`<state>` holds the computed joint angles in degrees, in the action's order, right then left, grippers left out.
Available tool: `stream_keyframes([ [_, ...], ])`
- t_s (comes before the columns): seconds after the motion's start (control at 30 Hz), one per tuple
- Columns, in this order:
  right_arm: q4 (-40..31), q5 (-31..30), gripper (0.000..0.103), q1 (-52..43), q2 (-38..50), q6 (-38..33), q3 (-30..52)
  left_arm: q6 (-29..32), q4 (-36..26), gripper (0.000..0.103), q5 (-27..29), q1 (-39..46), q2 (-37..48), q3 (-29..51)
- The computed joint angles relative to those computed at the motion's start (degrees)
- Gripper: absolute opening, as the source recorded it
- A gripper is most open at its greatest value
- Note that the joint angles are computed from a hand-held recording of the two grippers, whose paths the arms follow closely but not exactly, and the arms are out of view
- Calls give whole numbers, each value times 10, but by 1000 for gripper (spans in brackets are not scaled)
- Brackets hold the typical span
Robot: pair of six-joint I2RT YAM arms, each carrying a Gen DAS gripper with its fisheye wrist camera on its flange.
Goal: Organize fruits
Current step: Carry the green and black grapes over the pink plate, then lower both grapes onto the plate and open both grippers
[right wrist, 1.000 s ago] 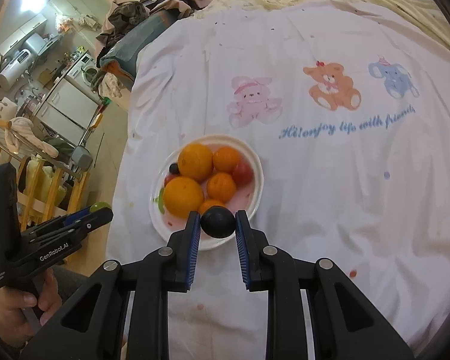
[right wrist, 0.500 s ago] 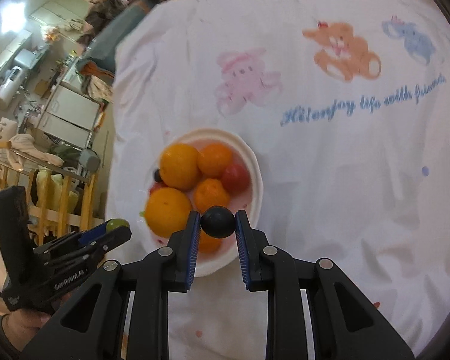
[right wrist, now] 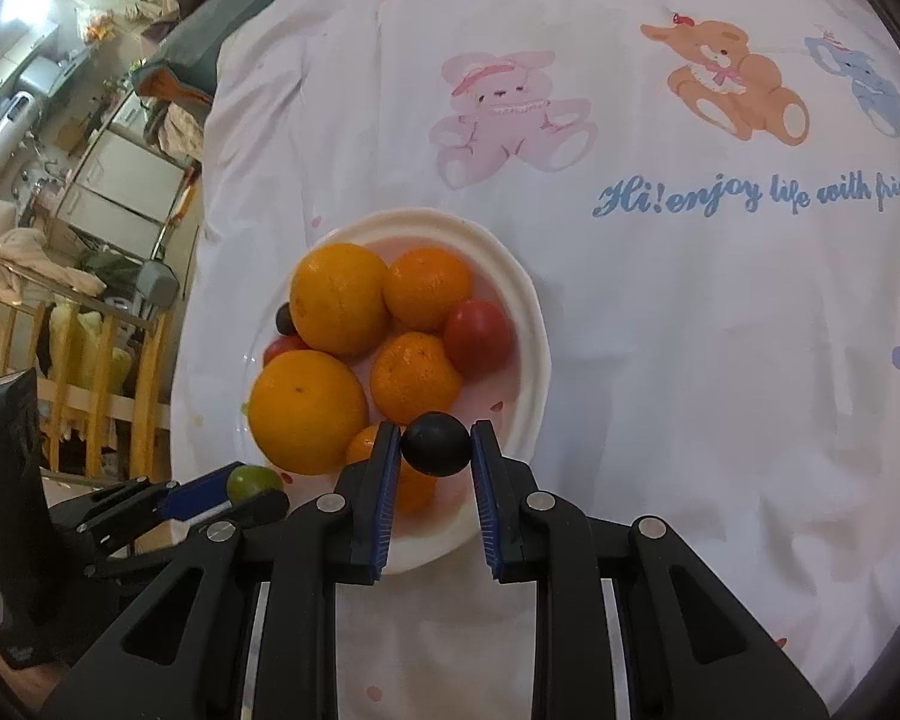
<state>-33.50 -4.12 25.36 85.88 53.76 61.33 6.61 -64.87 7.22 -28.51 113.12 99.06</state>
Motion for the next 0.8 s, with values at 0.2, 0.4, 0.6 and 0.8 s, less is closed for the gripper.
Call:
stream_keyframes([
  [0.2, 0, -4, 25, 1, 12, -3, 5, -6, 5, 27, -10, -2, 9, 6],
  [0.4, 3, -11, 26, -1, 19, -3, 7, -9, 3, 28, -6, -1, 11, 9],
  [0.6, -2, -10, 27, 2, 23, -3, 12, -8, -8, 29, -6, -4, 22, 20],
  [0.8, 3, -7, 28, 2, 16, 3, 5, -6, 28, 71, -24, -11, -5, -4],
])
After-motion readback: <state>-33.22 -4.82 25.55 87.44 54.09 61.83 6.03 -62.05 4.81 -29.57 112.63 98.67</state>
